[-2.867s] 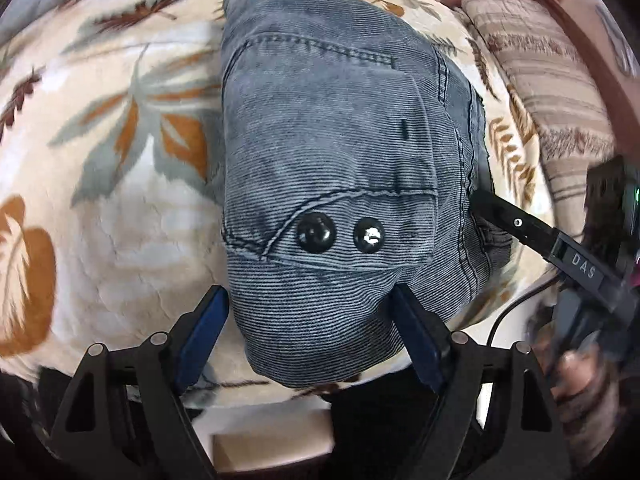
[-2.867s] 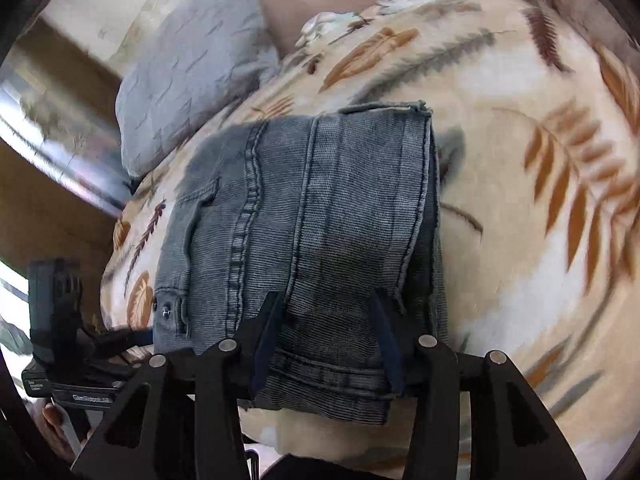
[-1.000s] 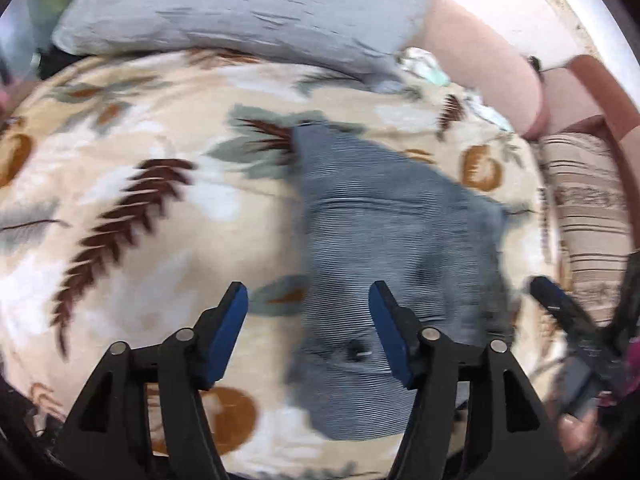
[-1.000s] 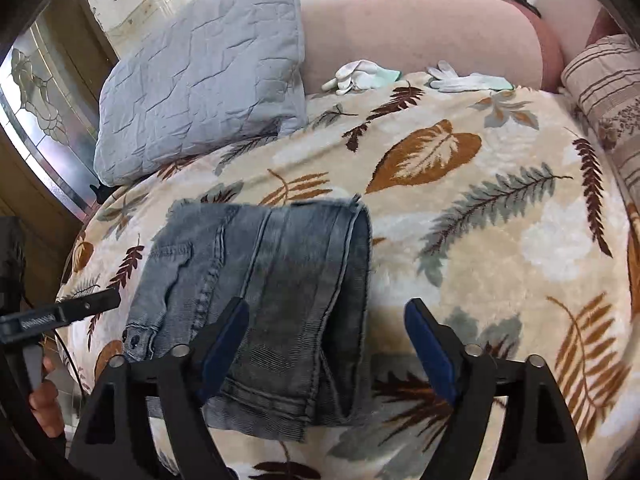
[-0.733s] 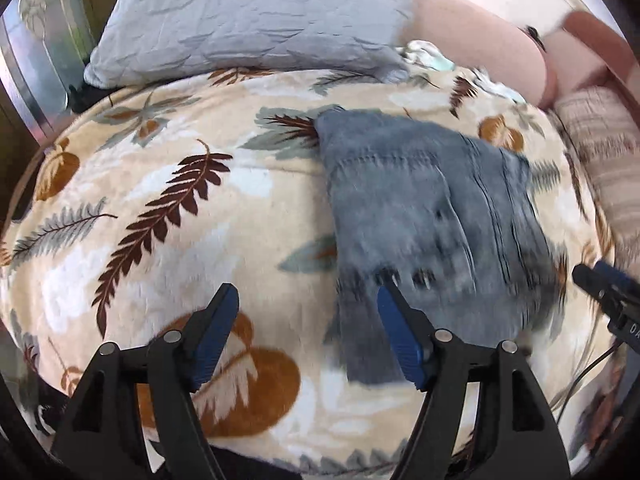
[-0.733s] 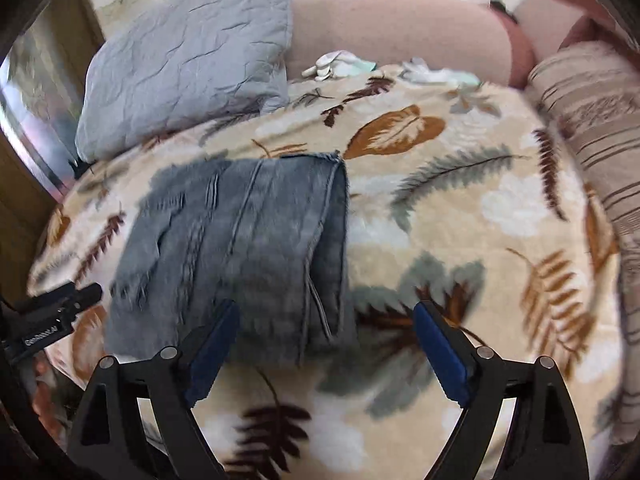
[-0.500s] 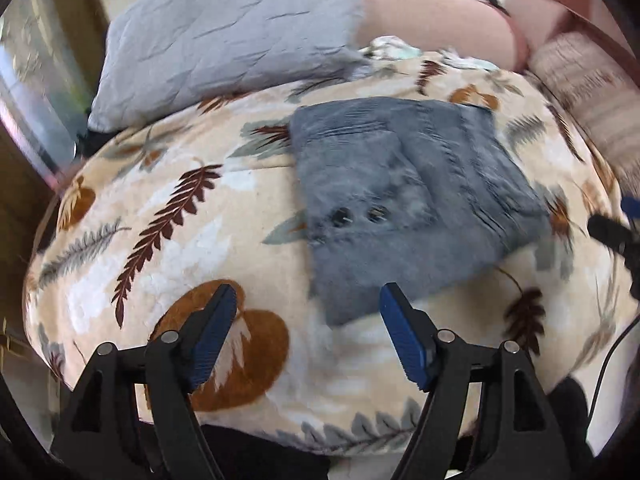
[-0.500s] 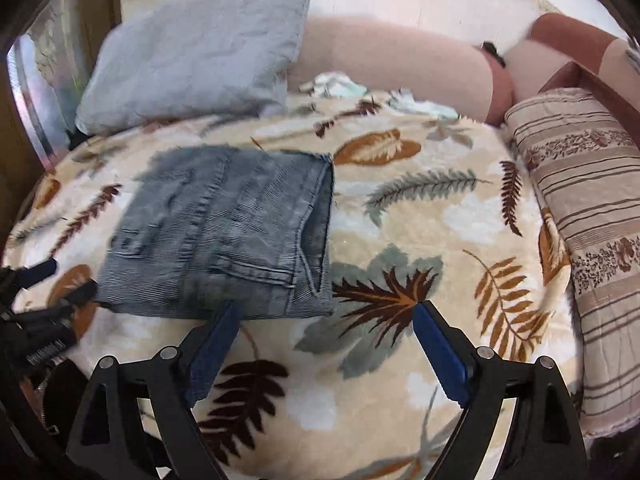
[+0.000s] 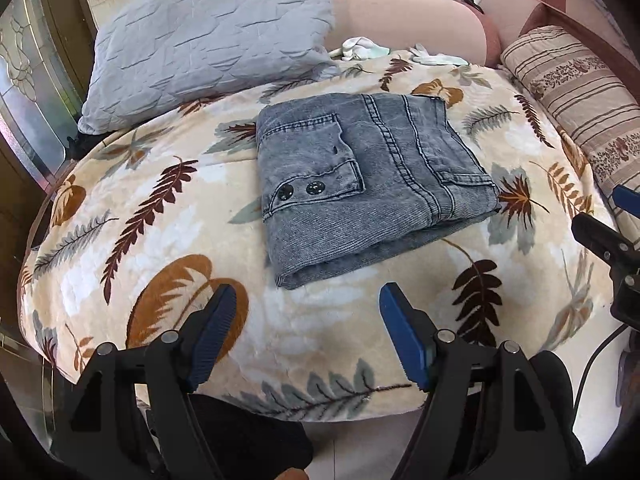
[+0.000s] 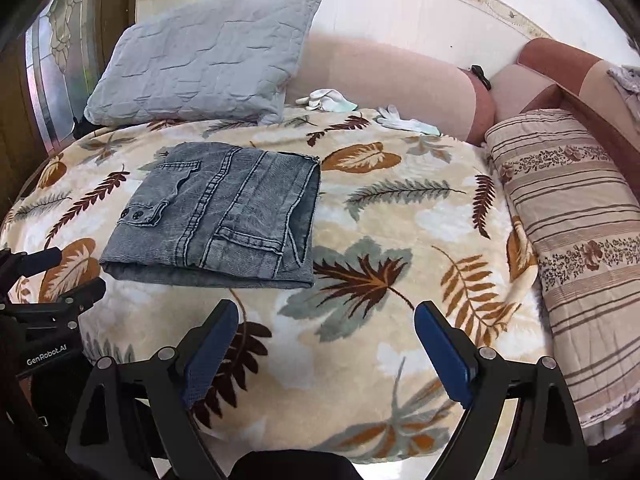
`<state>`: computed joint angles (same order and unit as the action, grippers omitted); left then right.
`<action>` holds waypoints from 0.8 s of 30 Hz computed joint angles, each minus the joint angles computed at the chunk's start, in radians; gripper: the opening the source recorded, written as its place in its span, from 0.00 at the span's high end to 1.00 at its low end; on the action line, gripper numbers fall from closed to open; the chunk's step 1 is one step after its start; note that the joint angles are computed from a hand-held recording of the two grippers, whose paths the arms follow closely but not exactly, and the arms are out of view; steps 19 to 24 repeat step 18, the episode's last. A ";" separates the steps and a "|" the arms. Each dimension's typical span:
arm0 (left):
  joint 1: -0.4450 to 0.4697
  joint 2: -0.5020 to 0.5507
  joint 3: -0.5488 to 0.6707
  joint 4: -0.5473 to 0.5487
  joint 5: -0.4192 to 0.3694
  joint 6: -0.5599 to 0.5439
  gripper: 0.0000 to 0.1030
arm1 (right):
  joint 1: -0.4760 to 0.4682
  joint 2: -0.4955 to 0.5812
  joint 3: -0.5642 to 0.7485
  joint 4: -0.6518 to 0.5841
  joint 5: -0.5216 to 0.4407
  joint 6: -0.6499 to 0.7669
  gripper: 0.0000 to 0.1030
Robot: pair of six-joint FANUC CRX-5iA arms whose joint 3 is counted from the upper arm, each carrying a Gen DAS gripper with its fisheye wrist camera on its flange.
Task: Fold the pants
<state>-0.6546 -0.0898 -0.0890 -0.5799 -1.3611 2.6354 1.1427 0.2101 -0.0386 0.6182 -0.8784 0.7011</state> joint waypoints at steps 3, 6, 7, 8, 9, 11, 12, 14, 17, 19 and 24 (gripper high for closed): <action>0.006 -0.007 -0.005 0.013 0.010 -0.004 0.28 | -0.004 -0.005 -0.002 -0.013 -0.007 -0.002 0.12; 0.011 -0.016 -0.013 0.022 0.022 -0.001 0.28 | -0.008 -0.004 0.003 -0.036 -0.013 0.003 0.12; 0.017 -0.019 -0.018 0.031 0.030 -0.005 0.28 | -0.009 -0.002 0.006 -0.043 -0.015 0.004 0.12; 0.020 -0.021 -0.019 0.034 0.033 -0.004 0.28 | -0.010 0.000 0.010 -0.051 -0.018 0.008 0.12; 0.023 -0.022 -0.021 0.038 0.036 -0.006 0.28 | -0.011 0.000 0.010 -0.053 -0.018 0.009 0.12; 0.035 -0.027 -0.030 0.055 0.052 -0.017 0.28 | -0.011 0.001 0.010 -0.052 -0.018 0.008 0.12; 0.040 -0.029 -0.032 0.061 0.059 -0.022 0.28 | -0.011 0.002 0.011 -0.052 -0.018 0.009 0.12; 0.042 -0.031 -0.033 0.065 0.070 -0.026 0.28 | -0.011 0.004 0.011 -0.053 -0.017 0.010 0.12; 0.039 -0.038 -0.031 0.065 0.085 -0.025 0.28 | -0.015 0.009 0.016 -0.061 -0.019 0.018 0.12; 0.030 -0.037 -0.024 0.054 0.081 -0.019 0.28 | -0.015 0.010 0.018 -0.062 -0.020 0.020 0.12; 0.030 -0.037 -0.024 0.054 0.081 -0.019 0.28 | -0.015 0.010 0.018 -0.062 -0.020 0.020 0.12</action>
